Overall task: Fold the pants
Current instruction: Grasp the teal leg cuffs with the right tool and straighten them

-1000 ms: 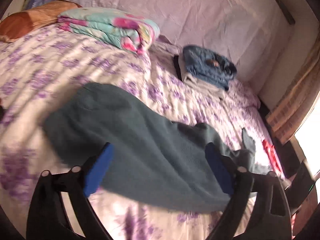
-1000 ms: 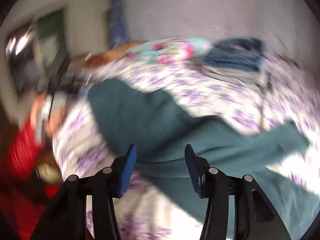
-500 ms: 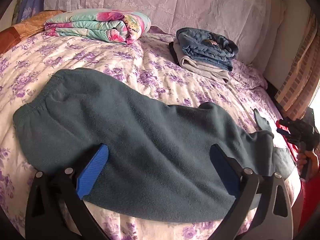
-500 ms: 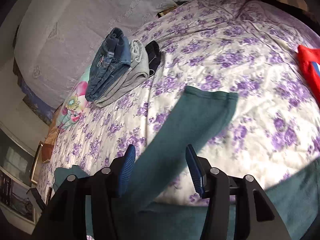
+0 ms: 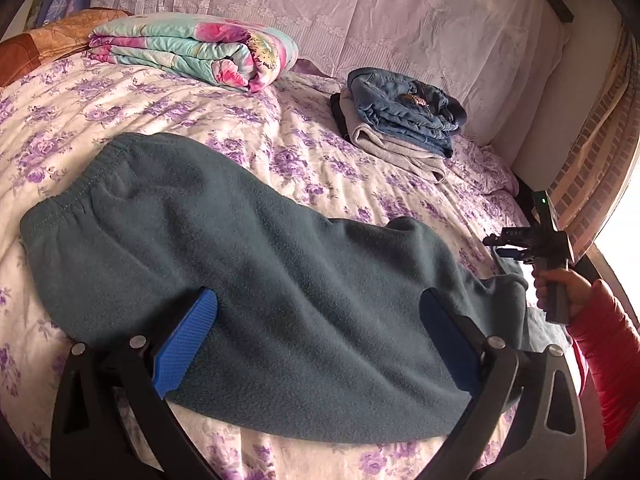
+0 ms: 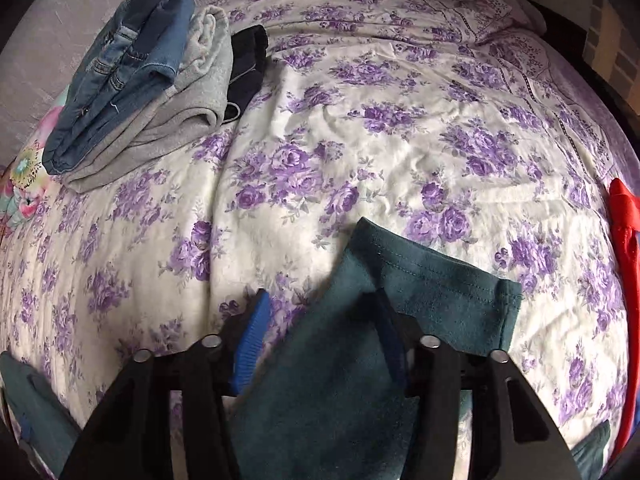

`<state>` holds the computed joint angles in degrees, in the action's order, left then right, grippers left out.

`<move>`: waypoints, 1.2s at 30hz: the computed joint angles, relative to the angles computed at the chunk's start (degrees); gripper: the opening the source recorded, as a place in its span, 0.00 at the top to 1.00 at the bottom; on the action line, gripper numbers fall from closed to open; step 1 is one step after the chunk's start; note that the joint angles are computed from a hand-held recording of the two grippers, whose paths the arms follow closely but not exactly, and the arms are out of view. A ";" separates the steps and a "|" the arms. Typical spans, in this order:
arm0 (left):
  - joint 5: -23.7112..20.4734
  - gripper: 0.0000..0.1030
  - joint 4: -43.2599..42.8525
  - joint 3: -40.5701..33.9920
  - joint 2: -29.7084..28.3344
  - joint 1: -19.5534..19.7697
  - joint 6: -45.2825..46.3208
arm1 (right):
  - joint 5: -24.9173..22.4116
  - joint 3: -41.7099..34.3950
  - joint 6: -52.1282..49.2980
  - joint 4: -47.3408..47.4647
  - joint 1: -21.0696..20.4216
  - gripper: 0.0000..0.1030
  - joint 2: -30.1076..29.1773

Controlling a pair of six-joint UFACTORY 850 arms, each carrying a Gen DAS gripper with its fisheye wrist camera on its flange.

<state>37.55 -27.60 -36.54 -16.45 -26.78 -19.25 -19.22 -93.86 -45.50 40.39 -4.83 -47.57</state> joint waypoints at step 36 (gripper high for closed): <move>1.10 0.04 0.76 0.40 -0.10 0.07 -1.26 | -38.35 23.24 -33.33 44.83 -29.69 0.60 6.82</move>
